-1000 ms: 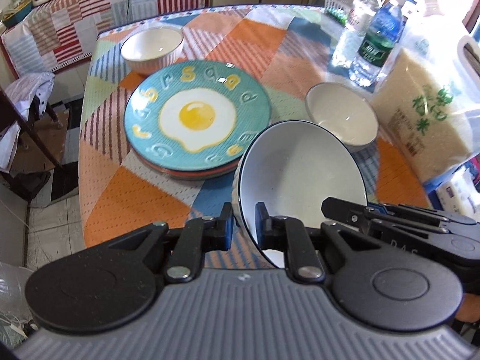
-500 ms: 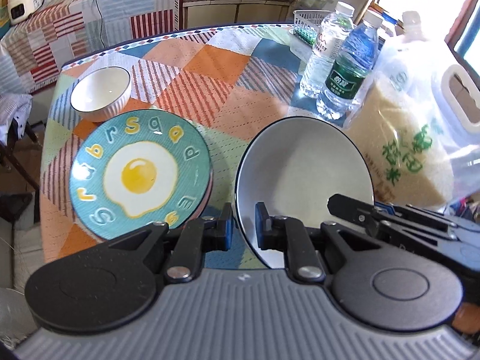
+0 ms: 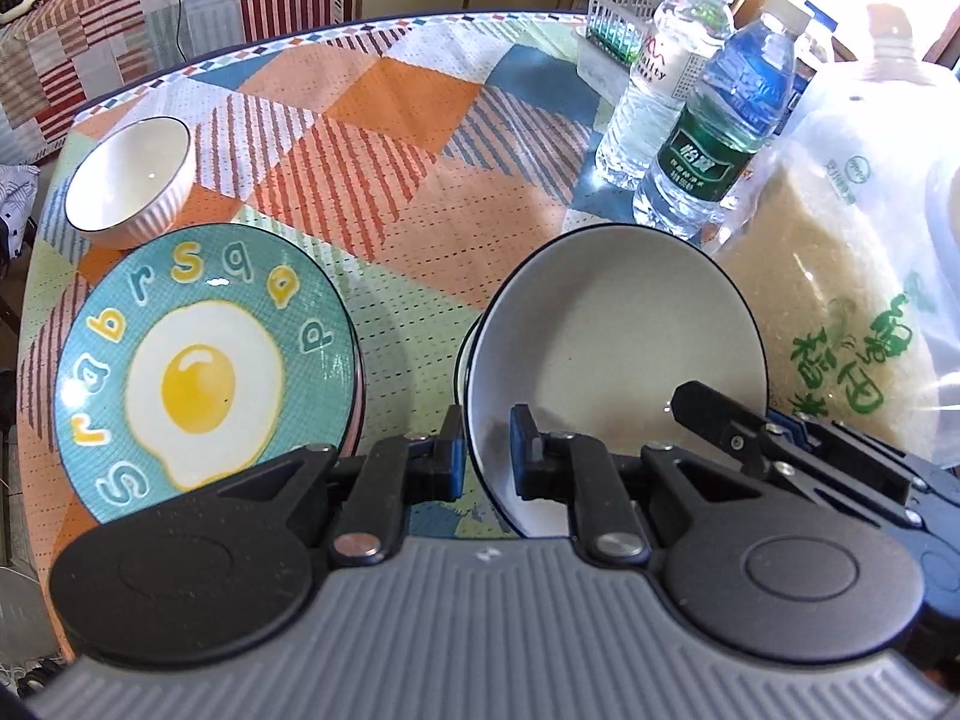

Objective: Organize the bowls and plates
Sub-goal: 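Open both grippers and raise them off the nested bowls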

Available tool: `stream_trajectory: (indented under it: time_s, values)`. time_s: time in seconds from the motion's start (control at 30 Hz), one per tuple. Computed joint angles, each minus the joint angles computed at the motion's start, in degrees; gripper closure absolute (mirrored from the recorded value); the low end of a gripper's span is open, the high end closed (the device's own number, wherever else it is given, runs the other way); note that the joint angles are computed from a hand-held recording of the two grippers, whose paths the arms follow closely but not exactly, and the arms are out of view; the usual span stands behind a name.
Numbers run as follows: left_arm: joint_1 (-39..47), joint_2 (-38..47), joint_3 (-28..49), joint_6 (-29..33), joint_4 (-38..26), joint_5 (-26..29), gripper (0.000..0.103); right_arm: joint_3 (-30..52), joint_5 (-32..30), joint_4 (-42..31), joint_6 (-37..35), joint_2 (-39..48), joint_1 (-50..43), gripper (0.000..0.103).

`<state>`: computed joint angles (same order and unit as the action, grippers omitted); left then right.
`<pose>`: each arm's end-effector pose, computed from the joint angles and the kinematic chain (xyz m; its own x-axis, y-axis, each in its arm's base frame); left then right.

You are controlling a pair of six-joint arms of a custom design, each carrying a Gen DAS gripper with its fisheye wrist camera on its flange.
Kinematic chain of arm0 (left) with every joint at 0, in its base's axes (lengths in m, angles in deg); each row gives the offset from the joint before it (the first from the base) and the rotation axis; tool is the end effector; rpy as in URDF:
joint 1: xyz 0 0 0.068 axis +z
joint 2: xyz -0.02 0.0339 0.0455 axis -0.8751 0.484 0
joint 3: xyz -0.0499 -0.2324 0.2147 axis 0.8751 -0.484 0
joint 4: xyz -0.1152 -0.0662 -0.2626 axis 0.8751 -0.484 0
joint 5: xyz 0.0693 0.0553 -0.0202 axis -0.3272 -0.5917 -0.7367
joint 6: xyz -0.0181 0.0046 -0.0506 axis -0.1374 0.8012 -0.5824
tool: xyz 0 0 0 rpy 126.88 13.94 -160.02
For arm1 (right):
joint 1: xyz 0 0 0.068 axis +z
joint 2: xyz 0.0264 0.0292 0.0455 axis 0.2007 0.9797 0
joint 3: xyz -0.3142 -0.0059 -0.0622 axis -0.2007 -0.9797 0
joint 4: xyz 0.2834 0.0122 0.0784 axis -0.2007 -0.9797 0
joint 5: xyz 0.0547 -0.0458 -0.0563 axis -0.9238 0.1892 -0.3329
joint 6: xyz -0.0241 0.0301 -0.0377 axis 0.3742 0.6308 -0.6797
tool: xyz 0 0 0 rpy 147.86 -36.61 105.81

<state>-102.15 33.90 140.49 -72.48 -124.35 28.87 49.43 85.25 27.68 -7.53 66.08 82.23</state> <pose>0.2187 -0.1895 0.2894 -0.8649 0.1997 -0.4605 0.3133 0.9316 -0.1843 0.0805 0.1582 0.2780 -0.6528 0.3166 -0.6882 0.1082 0.9381 0.3289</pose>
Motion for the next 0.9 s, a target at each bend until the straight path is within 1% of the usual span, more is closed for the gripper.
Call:
stream_trajectory:
  time_s: [0.23, 0.47, 0.57, 0.73, 0.9]
  values:
    - [1.76, 3.59, 1.07, -0.27, -0.22, 3.63, 0.089, 0.74, -0.47, -0.44, -5.81, 2.55, -2.47, 0.087]
    - [1.64, 6.72, 3.35, 0.13, -2.22, 3.69, 0.090, 1.56, -1.42, -1.01, -10.16, 4.89, -4.03, 0.088]
    - [1.55, 8.04, 4.92, 0.67, -3.29, 3.50, 0.089, 2.90, -1.00, -2.69, -11.75, 7.67, -4.22, 0.088]
    - [2.54, 10.25, 7.65, 1.74, -5.72, 5.31, 0.089, 4.81, 0.49, -5.43, -14.58, 11.40, -4.27, 0.087]
    - [2.05, 12.25, 10.31, 2.38, -8.23, 5.00, 0.087, 5.86, 0.55, -7.63, -14.71, 13.57, -4.50, 0.087]
